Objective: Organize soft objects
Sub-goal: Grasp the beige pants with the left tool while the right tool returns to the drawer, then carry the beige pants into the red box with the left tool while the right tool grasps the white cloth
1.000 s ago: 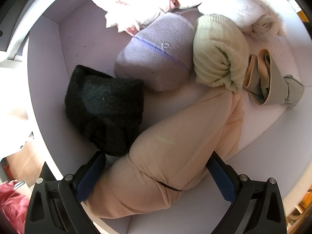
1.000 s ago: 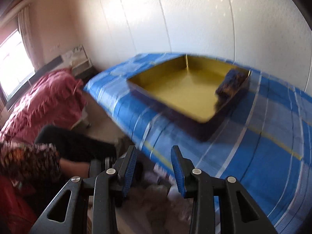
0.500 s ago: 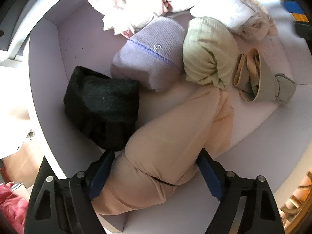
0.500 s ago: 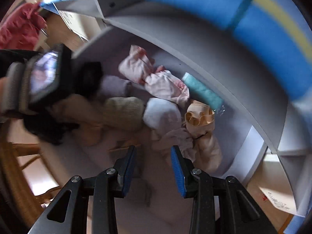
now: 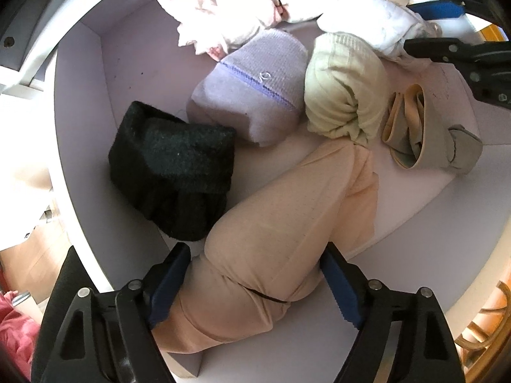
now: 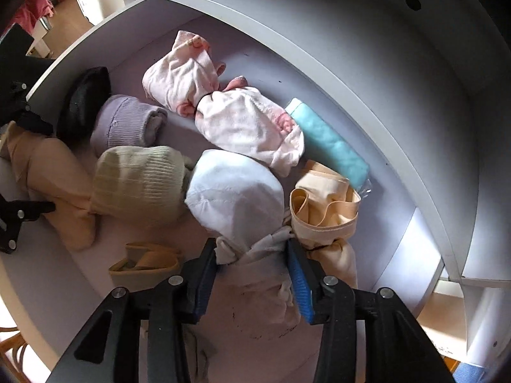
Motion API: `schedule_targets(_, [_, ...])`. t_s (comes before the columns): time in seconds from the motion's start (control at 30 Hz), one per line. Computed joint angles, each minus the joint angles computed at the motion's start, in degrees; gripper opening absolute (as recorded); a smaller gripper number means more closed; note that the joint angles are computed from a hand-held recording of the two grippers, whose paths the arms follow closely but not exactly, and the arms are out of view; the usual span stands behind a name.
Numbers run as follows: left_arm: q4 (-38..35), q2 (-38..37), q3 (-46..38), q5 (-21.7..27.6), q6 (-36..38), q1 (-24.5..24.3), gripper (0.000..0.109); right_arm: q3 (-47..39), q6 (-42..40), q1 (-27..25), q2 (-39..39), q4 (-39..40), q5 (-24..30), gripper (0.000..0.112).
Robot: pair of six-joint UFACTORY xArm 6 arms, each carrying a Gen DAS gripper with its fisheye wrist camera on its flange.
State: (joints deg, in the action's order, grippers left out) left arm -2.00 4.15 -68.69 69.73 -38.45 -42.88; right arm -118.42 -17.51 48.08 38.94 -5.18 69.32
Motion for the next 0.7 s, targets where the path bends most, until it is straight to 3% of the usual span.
schedule_targets(0.1, [-0.13,0.12,-0.03,0.00,0.19,0.07,0.084,0.62,-0.21,0.51,0.15,-2.43,0.04,0.042])
schedule_targets(0.3, [-2.37,-1.02,0.59,-2.00,3.16,0.91,0.067,-7.16,6.25,-0.87,3.58,-1.57,12.24,0.036])
schedule_targets(0.47, [0.42,-2.54,-0.39,-2.60,3.03,0.20,0.060,-4.05,6.62,-1.82,2.11,-0.88,11.98,0.036])
schedule_targets(0.7, [9.46,-5.61,-2.70,-0.79,3.61,-2.11,0.059,-5.04,7.21,-1.51,2.93,-1.02,12.46,0.037])
